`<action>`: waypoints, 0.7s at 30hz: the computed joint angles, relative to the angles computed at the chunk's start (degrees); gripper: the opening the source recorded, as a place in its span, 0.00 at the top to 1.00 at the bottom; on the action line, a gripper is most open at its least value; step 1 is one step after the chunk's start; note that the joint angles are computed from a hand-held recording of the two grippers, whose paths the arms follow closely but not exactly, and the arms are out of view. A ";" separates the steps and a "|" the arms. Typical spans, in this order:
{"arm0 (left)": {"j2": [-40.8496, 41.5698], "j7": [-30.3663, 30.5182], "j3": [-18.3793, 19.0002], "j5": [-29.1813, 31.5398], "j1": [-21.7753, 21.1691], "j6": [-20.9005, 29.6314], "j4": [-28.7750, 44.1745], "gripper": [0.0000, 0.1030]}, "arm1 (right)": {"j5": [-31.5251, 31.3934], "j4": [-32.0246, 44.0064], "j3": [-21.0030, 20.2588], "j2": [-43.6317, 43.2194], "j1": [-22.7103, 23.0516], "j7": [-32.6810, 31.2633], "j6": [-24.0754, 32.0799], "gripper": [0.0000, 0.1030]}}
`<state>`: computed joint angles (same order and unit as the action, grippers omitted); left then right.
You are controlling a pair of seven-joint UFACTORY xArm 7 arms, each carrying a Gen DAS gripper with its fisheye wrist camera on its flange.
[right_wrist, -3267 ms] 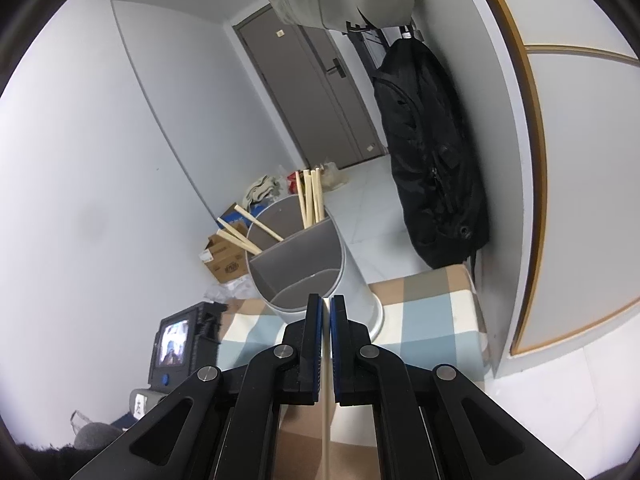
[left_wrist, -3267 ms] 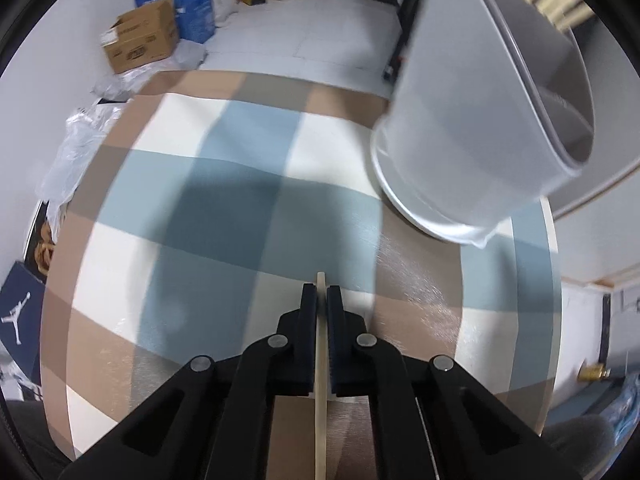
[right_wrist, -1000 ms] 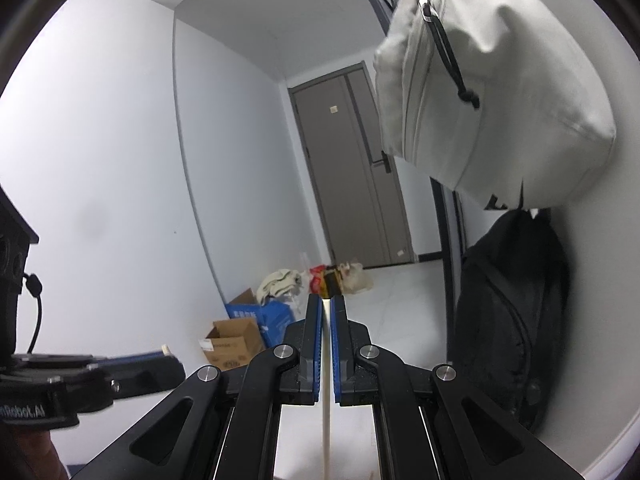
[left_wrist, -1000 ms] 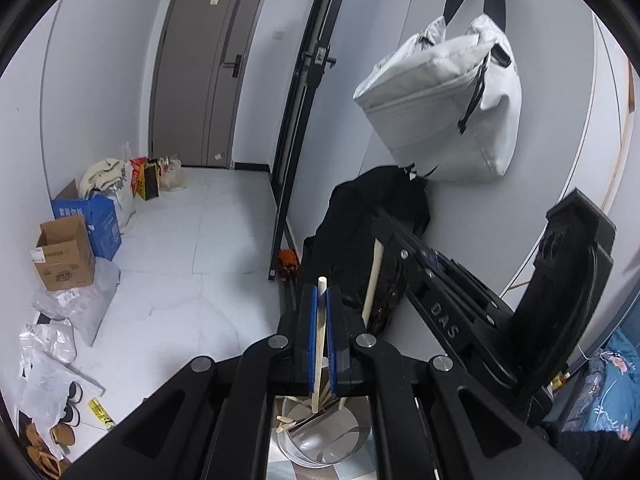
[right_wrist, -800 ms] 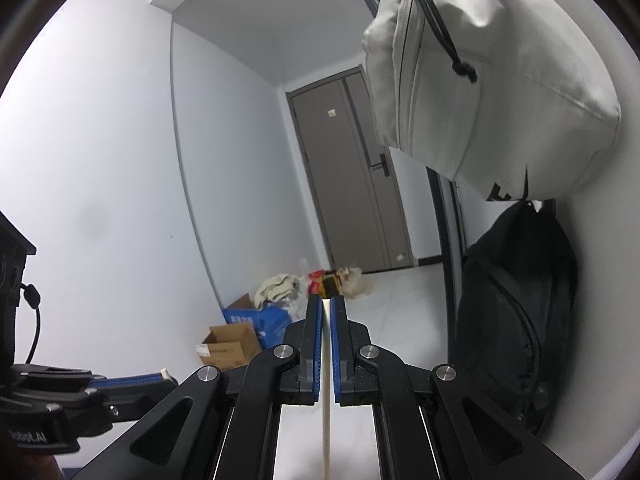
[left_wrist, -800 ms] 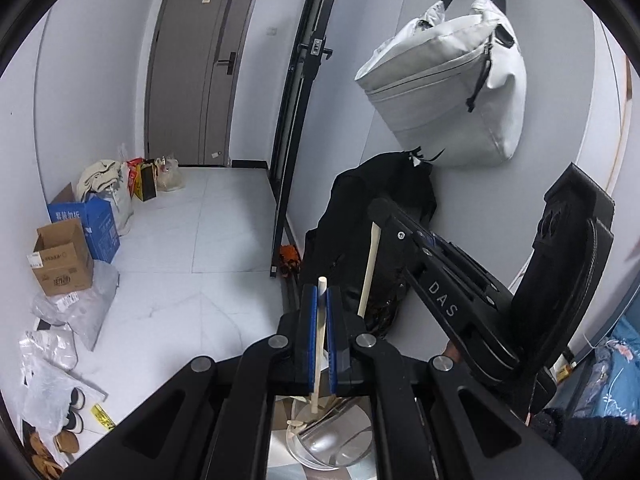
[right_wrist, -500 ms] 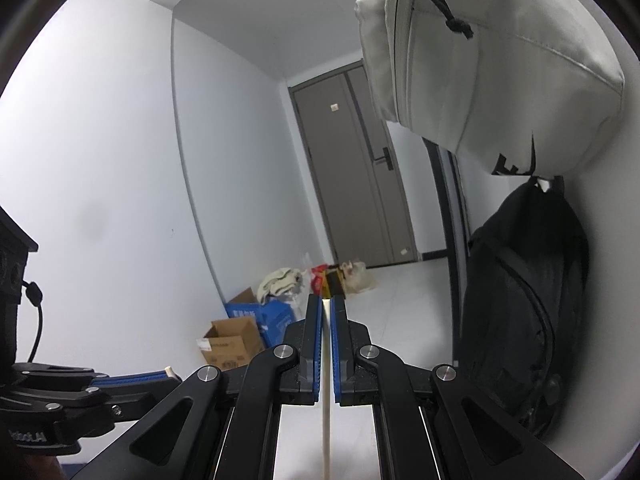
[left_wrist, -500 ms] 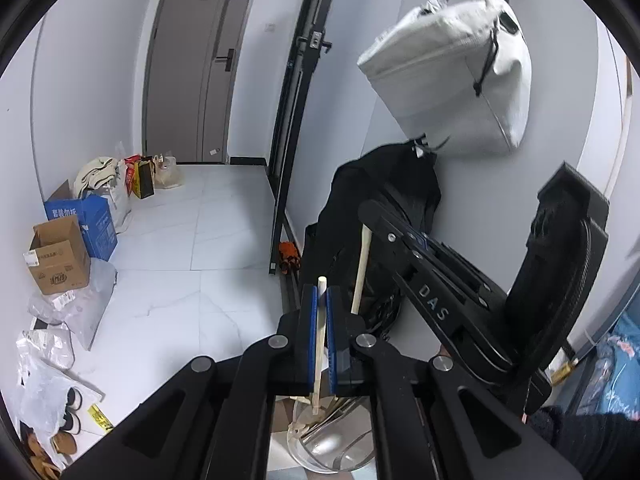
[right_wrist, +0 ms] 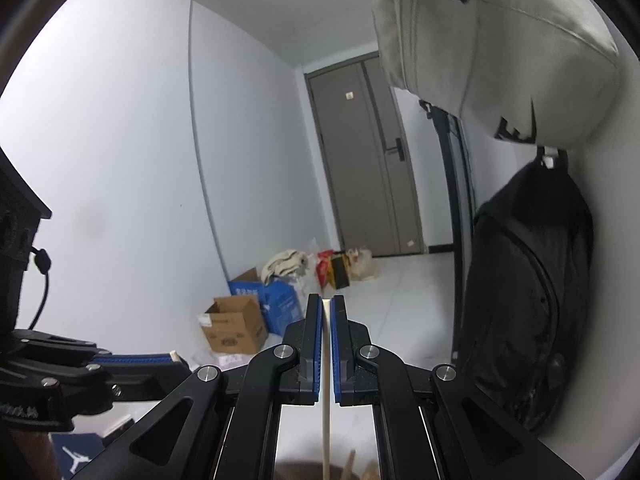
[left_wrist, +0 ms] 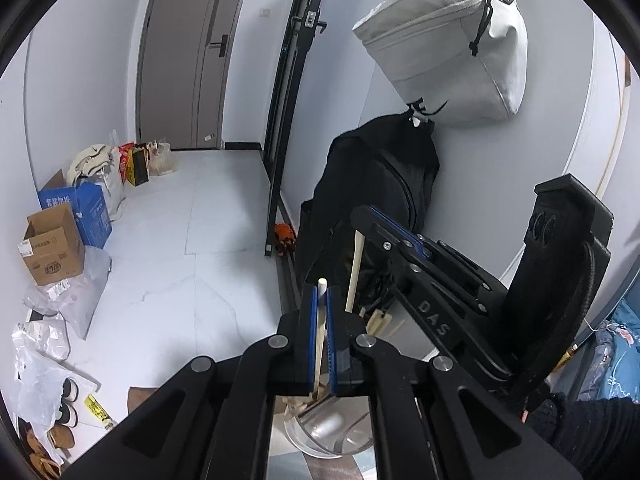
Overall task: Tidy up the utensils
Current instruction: 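Lower the chopsticks into the white holder and open both tools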
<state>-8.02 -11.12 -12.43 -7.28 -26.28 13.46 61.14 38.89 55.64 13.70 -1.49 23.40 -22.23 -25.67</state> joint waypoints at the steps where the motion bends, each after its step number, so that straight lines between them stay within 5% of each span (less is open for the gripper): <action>1: -0.02 -0.26 -0.04 -0.06 0.00 0.25 -0.03 1.00 | -2.31 -1.36 -0.51 -0.90 -0.05 2.13 0.58 0.97; 11: 0.60 10.05 1.61 -8.46 -2.57 3.82 0.70 1.00 | -17.92 -10.62 -2.43 -8.52 -1.27 14.28 7.07 0.96; 14: 0.62 15.01 2.24 -13.30 -3.31 5.51 0.97 1.00 | -26.28 -12.45 -8.90 -10.15 3.91 20.06 10.04 0.97; 18: 1.24 19.64 2.12 -17.29 -3.36 9.69 2.48 0.99 | -29.43 -13.58 -9.90 -11.63 4.24 23.10 13.70 0.97; 21: 1.51 17.64 1.12 -15.24 -2.48 11.04 2.91 0.98 | -32.68 -13.96 -18.27 -13.06 12.39 24.62 17.43 0.93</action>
<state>-6.51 6.51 -11.32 -22.52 -28.75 24.50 64.05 6.21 41.68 -4.58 -14.55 35.79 2.39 -8.25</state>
